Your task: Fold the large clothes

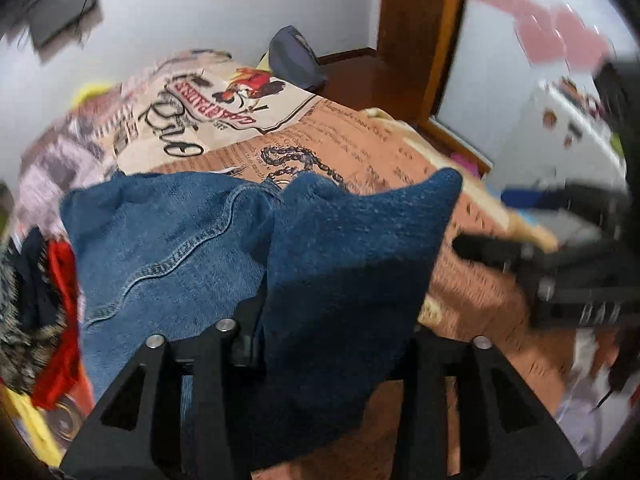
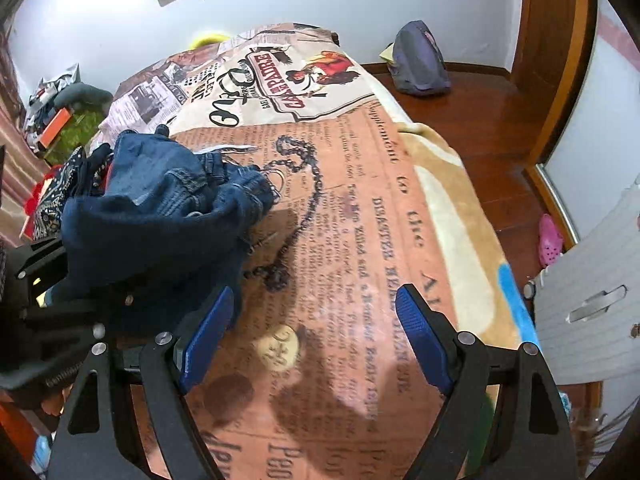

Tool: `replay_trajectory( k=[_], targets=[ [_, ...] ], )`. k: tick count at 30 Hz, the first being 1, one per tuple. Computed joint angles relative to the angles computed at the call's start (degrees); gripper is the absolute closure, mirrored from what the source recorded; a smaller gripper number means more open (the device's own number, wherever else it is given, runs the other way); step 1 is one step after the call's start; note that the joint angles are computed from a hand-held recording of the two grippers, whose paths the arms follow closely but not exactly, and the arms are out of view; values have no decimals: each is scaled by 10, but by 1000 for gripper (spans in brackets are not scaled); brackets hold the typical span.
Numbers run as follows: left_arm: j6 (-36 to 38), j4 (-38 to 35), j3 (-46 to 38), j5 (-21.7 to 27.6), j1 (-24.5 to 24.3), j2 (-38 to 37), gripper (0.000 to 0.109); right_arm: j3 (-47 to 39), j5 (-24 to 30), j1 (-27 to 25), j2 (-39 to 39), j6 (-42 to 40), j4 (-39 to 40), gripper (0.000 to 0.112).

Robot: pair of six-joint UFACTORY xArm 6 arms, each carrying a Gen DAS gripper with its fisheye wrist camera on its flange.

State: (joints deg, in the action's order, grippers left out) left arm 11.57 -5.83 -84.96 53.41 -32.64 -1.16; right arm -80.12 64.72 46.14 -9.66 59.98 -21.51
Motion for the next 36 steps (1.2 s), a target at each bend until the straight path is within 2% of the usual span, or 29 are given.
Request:
replay_trajectory(
  k=[3,7,10,12,14,16,21,25,28,31,33,36],
  targets=[
    [37,-54,12,25,14,-29,48,-4,11,7,-11,9,-11,32],
    [46,-84,22,37,33,-62,42,-17,1,12,-13,18,-32,32],
    [41,-74,39,17,56,-95,36,-48,-11,22,0,16,-54,32],
    [44,-73,42,9,75,-102,27,-73,-27,25,16,5,-57,31],
    [42,-67,52,-9,97,-113,22,-98,-40,27,37,-11,-54,31],
    [36,-52,60,-17,115,-118,22,-124,-45,30,61,-26,-52,30],
    [30,-47,72,9,159,-119,22,-165,-54,28,118,-83,-2,30],
    [38,-48,100,28,178,-118,21,-140,-48,18,123,-103,37,30],
    [52,-84,142,6,186,-126,11,-63,-91,-5,84,-105,96,29],
    [57,-131,159,6,199,-130,10,2,-117,-25,51,-107,163,26],
    [54,-139,166,4,200,-133,10,21,-123,-24,41,-103,166,24],
    [44,-113,171,-8,191,-141,10,3,-103,-16,47,-92,150,24]
  ],
)
